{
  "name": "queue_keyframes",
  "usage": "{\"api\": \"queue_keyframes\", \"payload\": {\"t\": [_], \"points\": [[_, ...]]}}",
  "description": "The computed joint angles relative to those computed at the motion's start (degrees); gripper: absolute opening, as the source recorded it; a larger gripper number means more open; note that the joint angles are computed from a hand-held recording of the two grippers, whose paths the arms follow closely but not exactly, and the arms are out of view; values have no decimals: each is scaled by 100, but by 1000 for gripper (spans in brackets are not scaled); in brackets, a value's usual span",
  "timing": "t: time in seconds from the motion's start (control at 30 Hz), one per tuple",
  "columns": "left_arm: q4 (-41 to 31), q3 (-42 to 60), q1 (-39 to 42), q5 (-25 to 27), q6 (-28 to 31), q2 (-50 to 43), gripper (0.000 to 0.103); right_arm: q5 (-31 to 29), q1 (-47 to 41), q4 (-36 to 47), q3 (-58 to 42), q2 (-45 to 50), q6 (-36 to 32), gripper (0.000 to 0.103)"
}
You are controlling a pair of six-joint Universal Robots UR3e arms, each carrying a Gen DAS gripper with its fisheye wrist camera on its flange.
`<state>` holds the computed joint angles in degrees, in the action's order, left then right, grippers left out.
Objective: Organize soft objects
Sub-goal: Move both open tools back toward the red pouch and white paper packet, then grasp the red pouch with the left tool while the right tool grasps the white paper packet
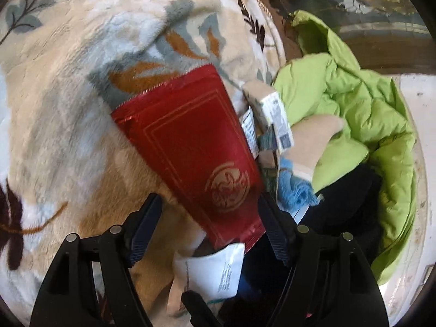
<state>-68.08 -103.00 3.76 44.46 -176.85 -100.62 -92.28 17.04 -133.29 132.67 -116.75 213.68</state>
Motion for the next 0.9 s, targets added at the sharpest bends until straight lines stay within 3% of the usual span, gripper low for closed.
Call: {"api": "queue_keyframes", "payload": {"t": [0.23, 0.33, 0.47, 0.53, 0.6, 0.67, 0.7, 0.73, 0.9], "points": [[-385, 545, 105, -480, 189, -509, 76, 94, -161, -9, 153, -166, 6, 73], [-835, 1072, 84, -746, 537, -879, 76, 105, -178, -64, 196, -185, 43, 73], [-1134, 1483, -71, -643, 897, -1099, 72, -23, -15, -123, 121, -8, 36, 73], [-1344, 1630, -91, -672, 1055, -1176, 58, -166, 143, -141, 18, 197, 44, 75], [-1546, 1736, -84, -727, 1211, -1265, 51, -351, 294, -116, -146, 435, 66, 73], [-1529, 1653, -50, -732, 1326, -1230, 45, -481, 387, -70, -262, 575, 67, 65], [-1439, 1578, -24, -674, 1293, -1169, 25, -578, 458, -5, -343, 636, 79, 57], [-1541, 1546, 33, -750, 1399, -1153, 22, -656, 531, 74, -419, 667, 98, 49], [-1756, 1464, 122, -898, 1617, -1131, 18, -518, 490, 43, -310, 441, 122, 44]]}}
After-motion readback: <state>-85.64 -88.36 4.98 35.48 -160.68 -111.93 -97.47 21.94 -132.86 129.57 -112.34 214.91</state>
